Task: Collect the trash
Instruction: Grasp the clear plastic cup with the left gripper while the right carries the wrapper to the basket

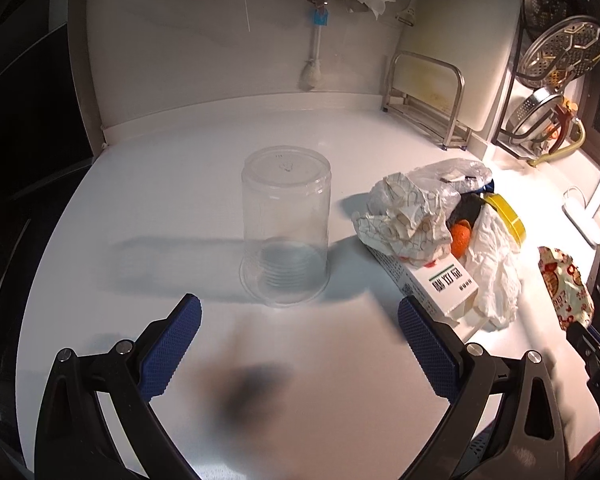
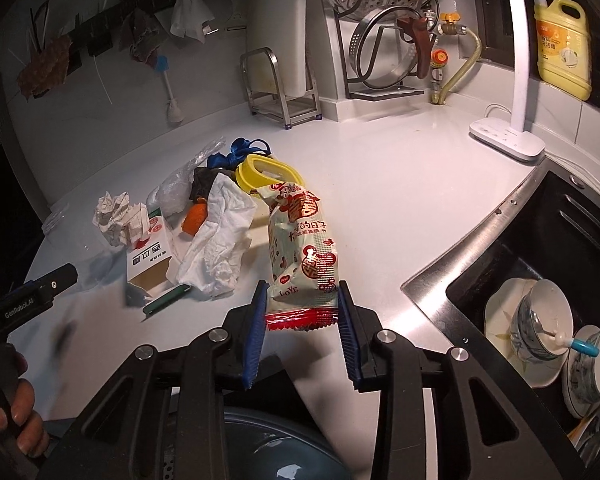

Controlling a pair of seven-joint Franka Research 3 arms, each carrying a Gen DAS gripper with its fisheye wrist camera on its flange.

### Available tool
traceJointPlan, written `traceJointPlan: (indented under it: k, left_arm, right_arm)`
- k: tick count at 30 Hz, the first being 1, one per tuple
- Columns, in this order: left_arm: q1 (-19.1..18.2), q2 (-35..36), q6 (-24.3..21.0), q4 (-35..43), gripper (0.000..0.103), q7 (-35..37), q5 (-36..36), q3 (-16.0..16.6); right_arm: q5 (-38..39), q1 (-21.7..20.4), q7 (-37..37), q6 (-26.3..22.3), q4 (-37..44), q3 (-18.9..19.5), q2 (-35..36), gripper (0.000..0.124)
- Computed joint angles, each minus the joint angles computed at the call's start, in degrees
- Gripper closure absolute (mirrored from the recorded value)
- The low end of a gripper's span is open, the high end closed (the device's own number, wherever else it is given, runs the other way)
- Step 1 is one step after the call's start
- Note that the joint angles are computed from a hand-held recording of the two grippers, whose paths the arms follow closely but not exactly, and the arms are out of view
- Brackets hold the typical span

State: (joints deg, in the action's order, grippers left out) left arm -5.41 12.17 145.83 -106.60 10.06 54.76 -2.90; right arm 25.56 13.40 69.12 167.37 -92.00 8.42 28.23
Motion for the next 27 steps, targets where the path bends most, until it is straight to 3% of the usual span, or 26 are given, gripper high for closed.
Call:
traceJointPlan:
  k: [12, 14, 20, 27]
  left_arm:
    - [-0.29, 8.17, -3.36, 10.47, 0.007, 3.55, -2.73, 2.68]
    - [-0.61, 8.62, -3.90, 11.08, 0.011, 3.25, -2.12, 3.22]
    - [0.75, 9.95, -2.60, 12.29, 0.047, 7.20, -6.53, 2.89]
    - [-0.35, 7.86, -2.26, 9.85, 0.049, 5.08, -4.27, 3.95]
  right_arm:
    - [3.48, -1.59, -3.05, -0.95, -0.70, 1.72, -0.59, 0.091]
    - [3.51, -1.50, -3.32, -1.47, -0.44, 1.56, -0.40, 0.091]
    - [3.98, -1.31, -3.94, -1.79, -0.38, 1.57, -0.21, 0.091]
    - [4.34, -1.03, -4.36, -1.41, -1.37, 1.51, -0.91, 0.091]
